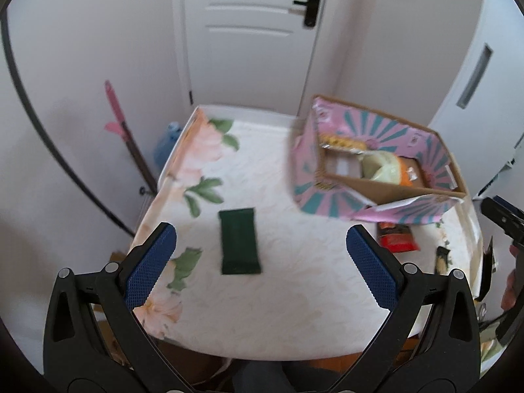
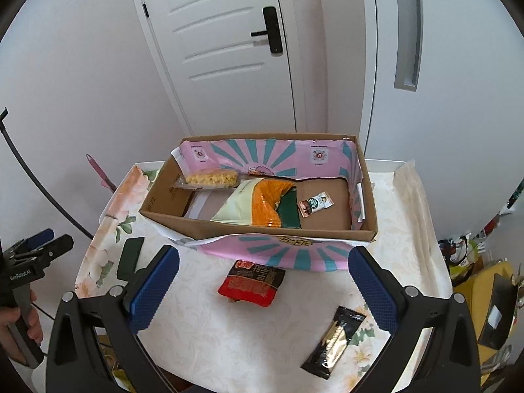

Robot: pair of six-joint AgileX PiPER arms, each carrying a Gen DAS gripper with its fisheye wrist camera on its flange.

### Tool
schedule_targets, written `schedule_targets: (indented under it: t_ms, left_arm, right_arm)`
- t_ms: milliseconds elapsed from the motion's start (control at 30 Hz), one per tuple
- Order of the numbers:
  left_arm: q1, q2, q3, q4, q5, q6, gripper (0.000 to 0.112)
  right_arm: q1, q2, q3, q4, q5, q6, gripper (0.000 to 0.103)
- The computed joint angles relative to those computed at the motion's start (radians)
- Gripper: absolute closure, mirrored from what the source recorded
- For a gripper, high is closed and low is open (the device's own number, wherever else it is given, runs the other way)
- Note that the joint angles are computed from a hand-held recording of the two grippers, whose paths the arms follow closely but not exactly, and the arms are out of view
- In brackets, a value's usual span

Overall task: Organize snacks
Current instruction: 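Move left tool to the dark green packet while right tool approaches the red noodle pack, then close left gripper on the green packet while right gripper closes on the red noodle pack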

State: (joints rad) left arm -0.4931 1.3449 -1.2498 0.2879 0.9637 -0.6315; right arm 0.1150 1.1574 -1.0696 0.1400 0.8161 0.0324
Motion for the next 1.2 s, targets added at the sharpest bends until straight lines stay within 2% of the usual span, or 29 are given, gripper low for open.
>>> schedule_targets:
  t_ms: [100, 200, 267, 400, 467, 667, 933, 1000, 1200]
  left_arm:
    - [0.070, 0.028, 0.033, -0.062, -0.050, 0.073, 0.009]
    - [0.134, 0.100, 0.068, -0.133, -0.112, 0.157, 0.010]
    - [0.162, 0.142, 0.088, -0.180, -0.150, 0.201, 0.014]
    - [0.195, 0.228, 0.115, -0.221, -0.223, 0.259, 0.021]
    - [0.208, 0.268, 0.123, -0.245, -0.255, 0.291, 0.028]
    - [0.208, 0.326, 0.142, -0.245, -0.318, 0.322, 0.032]
    - [0.153, 0.329, 0.162, -0.094, -0.351, 0.226, 0.033]
    - [0.150, 0.327, 0.168, -0.085, -0.363, 0.228, 0.037]
    - [0.158, 0.320, 0.162, -0.102, -0.364, 0.263, 0.063]
  right_arm:
    - [0.062, -0.007, 0.036, -0.053, -0.040, 0.087, 0.000]
    - [0.143, 0.016, 0.059, -0.183, -0.068, 0.262, 0.000]
    - [0.200, 0.043, 0.080, -0.295, -0.089, 0.422, 0.000]
    - [0.243, 0.107, 0.112, -0.359, -0.118, 0.574, 0.000]
    - [0.279, 0.165, 0.117, -0.427, -0.120, 0.672, 0.000]
    - [0.330, 0.272, 0.121, -0.518, -0.142, 0.812, 0.000]
    - [0.394, 0.367, 0.086, -0.641, -0.117, 0.955, 0.000]
    - [0.403, 0.386, 0.077, -0.663, -0.107, 0.970, 0.000]
    - [0.405, 0.426, 0.062, -0.692, -0.091, 0.983, 0.000]
